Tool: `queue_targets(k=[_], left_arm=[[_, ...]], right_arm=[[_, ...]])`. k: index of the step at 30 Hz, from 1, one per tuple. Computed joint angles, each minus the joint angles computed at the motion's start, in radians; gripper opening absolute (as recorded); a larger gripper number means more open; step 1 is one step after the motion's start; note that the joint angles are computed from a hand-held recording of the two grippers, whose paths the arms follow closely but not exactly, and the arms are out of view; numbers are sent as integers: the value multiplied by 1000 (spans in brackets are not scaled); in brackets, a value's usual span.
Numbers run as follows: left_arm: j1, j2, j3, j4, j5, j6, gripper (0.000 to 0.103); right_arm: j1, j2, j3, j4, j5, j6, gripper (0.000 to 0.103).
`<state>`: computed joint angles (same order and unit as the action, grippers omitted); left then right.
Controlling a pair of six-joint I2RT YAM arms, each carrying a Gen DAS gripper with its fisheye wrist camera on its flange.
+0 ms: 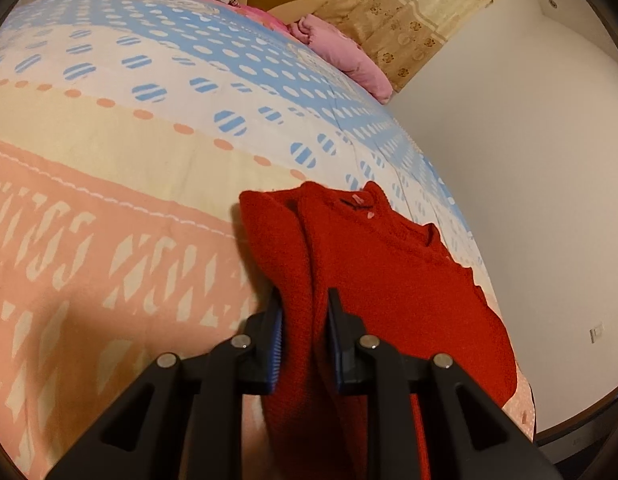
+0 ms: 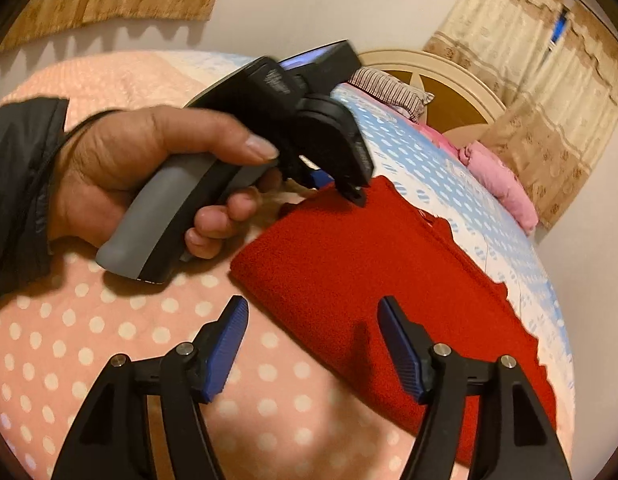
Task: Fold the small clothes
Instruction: 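Close the left gripper on the side edge of the folded sweater, then close the right gripper on the sweater beside the left gripper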
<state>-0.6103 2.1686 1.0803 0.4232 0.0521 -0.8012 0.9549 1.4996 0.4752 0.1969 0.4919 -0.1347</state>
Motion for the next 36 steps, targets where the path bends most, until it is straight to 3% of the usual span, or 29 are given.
queue_targets(k=[4,10,14,16,18,25,36], left_arm=[[6,1,-10,20,17,-6,22],[16,7,-15,44,42,-15,22],[22,6,-28,66,56,-19,21],[28,3,-43,91,70,-29,20],[30,-4,-48,93,77,-34,19],[9,-48,-61,92,72,-66,18],[-68,-120,63,-52,-7,-47,18]], right_arm=[[36,112,65,16,85,-27,68],[25,161,121,16,79,-57,66],[6,137,109,-7,14,-46,29],[5,120,96,-4,3,-45,17],[1,86,80,-2,-16,-32,11],[-59,-75,0,4,-115,-23,8],[-235,-358,-81,-80,-308,34,8]])
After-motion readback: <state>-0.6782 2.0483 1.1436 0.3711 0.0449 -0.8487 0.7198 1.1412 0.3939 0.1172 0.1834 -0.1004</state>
